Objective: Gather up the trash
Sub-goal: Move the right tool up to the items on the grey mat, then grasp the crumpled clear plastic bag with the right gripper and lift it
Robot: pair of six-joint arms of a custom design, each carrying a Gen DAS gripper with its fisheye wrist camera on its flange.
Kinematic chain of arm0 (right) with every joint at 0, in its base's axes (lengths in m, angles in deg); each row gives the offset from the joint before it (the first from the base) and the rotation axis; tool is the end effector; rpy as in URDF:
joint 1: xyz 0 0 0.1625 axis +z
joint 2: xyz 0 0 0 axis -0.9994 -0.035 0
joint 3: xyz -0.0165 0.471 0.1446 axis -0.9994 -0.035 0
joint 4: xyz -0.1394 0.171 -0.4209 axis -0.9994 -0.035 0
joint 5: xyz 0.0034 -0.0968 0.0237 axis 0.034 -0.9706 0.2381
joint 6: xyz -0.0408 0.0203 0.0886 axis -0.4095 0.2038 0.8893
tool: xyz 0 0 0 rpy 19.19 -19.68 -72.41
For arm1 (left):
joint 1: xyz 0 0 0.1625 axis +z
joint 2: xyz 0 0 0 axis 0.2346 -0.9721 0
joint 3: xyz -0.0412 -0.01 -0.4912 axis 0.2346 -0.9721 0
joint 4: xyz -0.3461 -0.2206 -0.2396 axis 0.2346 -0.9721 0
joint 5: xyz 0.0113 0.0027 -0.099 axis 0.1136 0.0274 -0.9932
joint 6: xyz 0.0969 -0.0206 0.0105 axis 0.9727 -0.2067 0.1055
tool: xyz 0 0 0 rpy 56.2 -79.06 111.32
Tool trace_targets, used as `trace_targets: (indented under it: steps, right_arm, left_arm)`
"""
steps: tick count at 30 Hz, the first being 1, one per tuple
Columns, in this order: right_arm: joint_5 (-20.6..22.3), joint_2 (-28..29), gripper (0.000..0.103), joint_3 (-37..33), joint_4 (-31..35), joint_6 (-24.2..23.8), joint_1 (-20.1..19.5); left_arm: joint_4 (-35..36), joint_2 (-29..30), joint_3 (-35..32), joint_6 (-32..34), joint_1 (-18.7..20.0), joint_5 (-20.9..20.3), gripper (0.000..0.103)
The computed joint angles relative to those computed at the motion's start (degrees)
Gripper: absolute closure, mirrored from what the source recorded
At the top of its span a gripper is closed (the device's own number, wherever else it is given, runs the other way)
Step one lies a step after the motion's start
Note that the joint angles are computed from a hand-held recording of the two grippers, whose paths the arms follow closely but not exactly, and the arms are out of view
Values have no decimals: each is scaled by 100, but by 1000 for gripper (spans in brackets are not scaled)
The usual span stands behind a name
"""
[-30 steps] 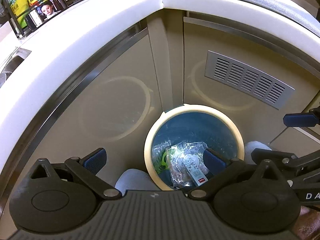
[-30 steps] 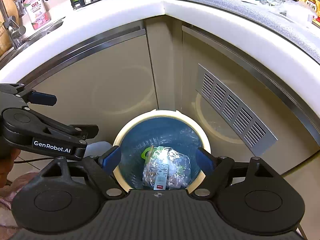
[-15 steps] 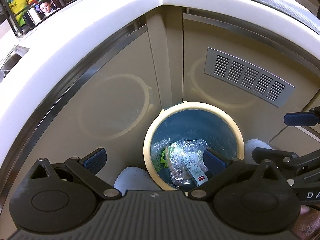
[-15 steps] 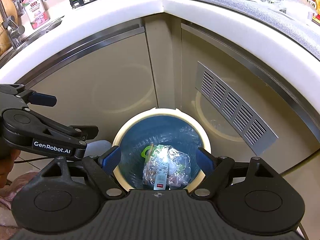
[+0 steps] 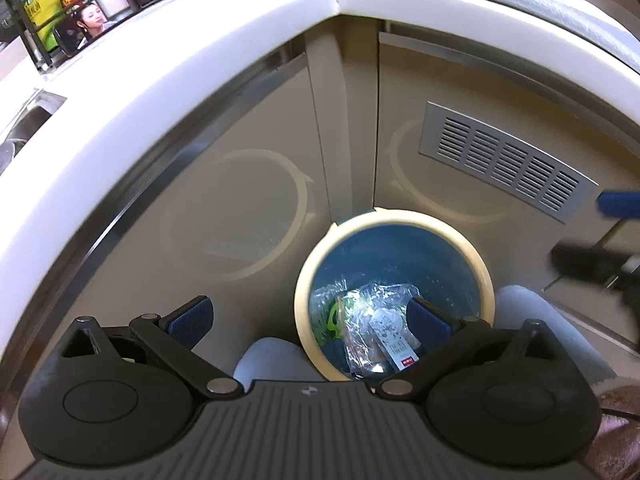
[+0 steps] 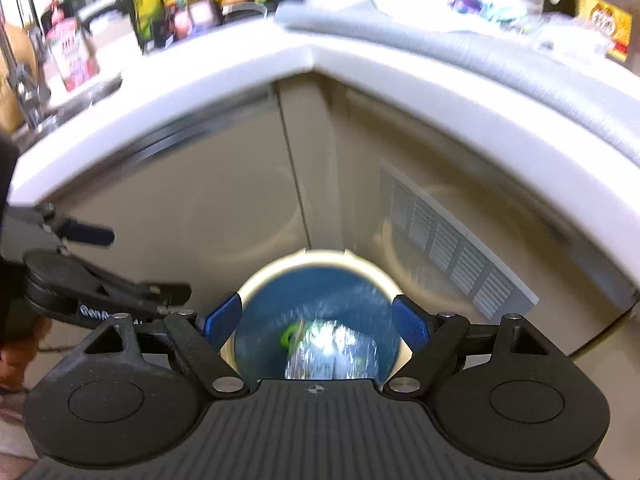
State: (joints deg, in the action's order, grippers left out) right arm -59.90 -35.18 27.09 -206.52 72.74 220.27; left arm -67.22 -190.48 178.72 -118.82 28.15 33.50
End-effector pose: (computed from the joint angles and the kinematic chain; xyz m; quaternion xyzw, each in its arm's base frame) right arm 0.4970 -0.4360 0.1206 0.2942 -0.8891 0.2681 0.2258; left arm -0.1360 -0.4142 0.4030 0.1315 0.8536 -0.2453 0.4403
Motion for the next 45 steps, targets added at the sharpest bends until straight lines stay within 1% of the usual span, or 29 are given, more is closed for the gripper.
trace_targets:
  steps: [6, 8, 10, 13, 15, 18, 20, 24, 26, 27, 29, 30, 31, 32, 34, 37, 38, 40, 41, 42, 43, 45]
  right_arm:
    - [495, -325, 19, -9, -487, 170, -93]
    - [522, -381, 18, -48, -775, 89, -94]
    - [401, -367, 15, -110, -1224, -129, -79]
    - [138, -257, 10, -312, -1914, -619, -121]
    - [-44, -197, 8, -499, -2182, -823, -175]
    - [-134, -65, 4, -828, -2605, -1138, -317]
    - [-251, 77, 4, -1132, -2813, -1352, -459]
    - [-542, 478, 3, -1800, -2970, -1669, -711]
    - [-832, 683, 3, -2118, -2947, -1776, -800]
    - [-890, 756, 3, -2233, -2900, -1793, -847]
    - [-839, 866, 3, -2406, -2870, -1857, -949]
    - [-903, 936, 3, -2523, -2808, -1799, -993]
    - [-1008, 996, 3, -2626, -2714, -1649, -1021]
    - [-1027, 1030, 3, -2703, -2601, -1466, -1059]
    - [-978, 1079, 4, -2792, -2474, -1217, -1132]
    - [-964, 1128, 8, -2855, -2364, -1037, -1212]
    - [-954, 1122, 13, -2851, -2302, -933, -1233]
    - [-915, 1096, 41, -2821, -2175, -821, -1270]
    - [-892, 1078, 74, -2795, -2120, -856, -1277]
    - [-907, 1083, 95, -2768, -2212, -986, -1265]
    - [-913, 1110, 97, -2729, -2496, -1225, -1239]
    - [-826, 1115, 99, -2626, -3011, -1743, -1173]
  left_arm:
    - [-20, 17, -75, 65, -93, 74, 0]
    - [-42, 33, -121, 81, -111, 93, 0]
    - [-46, 53, -173, 77, -133, 123, 0]
    - [-97, 105, -265, 113, -132, 181, 0]
    - [-130, 153, -332, 157, -122, 226, 0]
    - [-92, 204, -415, 189, -131, 295, 0]
    - [-97, 241, -469, 225, -138, 324, 0]
    - [-216, 331, -559, 393, -152, 396, 0]
    - [-278, 381, -595, 448, -154, 408, 0]
    - [-305, 398, -612, 473, -152, 392, 0]
    - [-323, 435, -661, 494, -135, 336, 0]
    - [-324, 456, -686, 506, -126, 307, 0]
    - [-319, 473, -703, 514, -124, 292, 0]
    - [-315, 485, -709, 525, -128, 297, 0]
    - [-316, 511, -718, 562, -131, 346, 0]
    - [-403, 556, -750, 661, -102, 358, 0]
    - [-447, 571, -759, 701, -95, 353, 0]
    - [-527, 598, -771, 778, -89, 345, 0]
    - [-578, 609, -770, 825, -92, 342, 0]
    - [-640, 618, -764, 883, -99, 340, 0]
    - [-692, 623, -756, 929, -110, 341, 0]
    - [-800, 635, -740, 1021, -128, 335, 0]
